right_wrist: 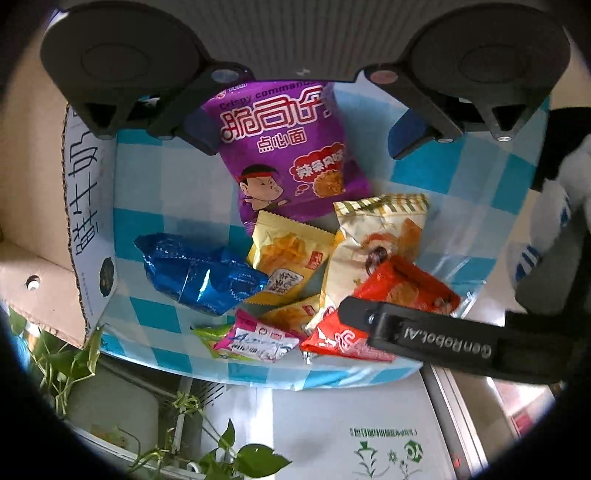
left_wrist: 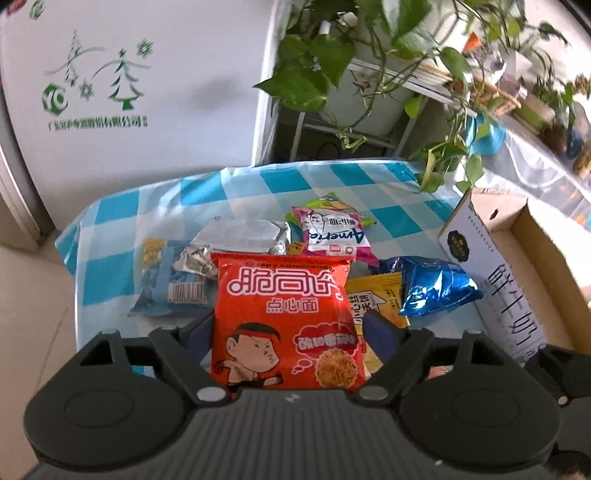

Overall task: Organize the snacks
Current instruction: 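Grasp the purple snack bag with the right tool while the left tool holds the red bag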

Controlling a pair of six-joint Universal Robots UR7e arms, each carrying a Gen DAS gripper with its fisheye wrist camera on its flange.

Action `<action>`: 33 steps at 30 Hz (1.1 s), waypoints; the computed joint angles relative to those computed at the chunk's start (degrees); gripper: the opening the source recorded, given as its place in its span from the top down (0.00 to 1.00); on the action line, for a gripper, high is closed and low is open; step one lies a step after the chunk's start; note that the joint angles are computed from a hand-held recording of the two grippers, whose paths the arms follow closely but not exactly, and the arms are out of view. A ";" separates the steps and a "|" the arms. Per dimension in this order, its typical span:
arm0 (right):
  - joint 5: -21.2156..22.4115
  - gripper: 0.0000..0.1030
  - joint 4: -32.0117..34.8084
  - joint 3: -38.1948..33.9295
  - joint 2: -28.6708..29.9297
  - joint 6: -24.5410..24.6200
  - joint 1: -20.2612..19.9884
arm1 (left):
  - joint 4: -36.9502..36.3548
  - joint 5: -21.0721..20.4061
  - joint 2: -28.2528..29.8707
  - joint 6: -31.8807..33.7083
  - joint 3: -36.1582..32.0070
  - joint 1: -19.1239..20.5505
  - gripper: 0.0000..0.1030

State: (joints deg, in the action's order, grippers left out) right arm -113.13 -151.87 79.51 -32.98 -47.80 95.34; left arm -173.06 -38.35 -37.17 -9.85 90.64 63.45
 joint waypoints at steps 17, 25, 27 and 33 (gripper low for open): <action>-4.33 0.04 -3.39 -2.13 3.89 0.32 -0.02 | 10.58 1.84 1.76 -8.63 -3.72 1.28 0.11; -2.60 0.28 -2.38 -2.36 3.05 1.10 -0.03 | 3.44 2.66 1.02 -6.26 -1.25 0.61 0.29; -2.07 0.29 -2.13 -2.12 2.68 1.92 -0.12 | 1.83 2.93 0.92 -5.67 -0.66 0.39 0.30; -1.09 0.30 -3.10 -0.29 1.16 1.72 -0.20 | -2.06 4.83 0.02 -5.52 2.21 -0.76 0.30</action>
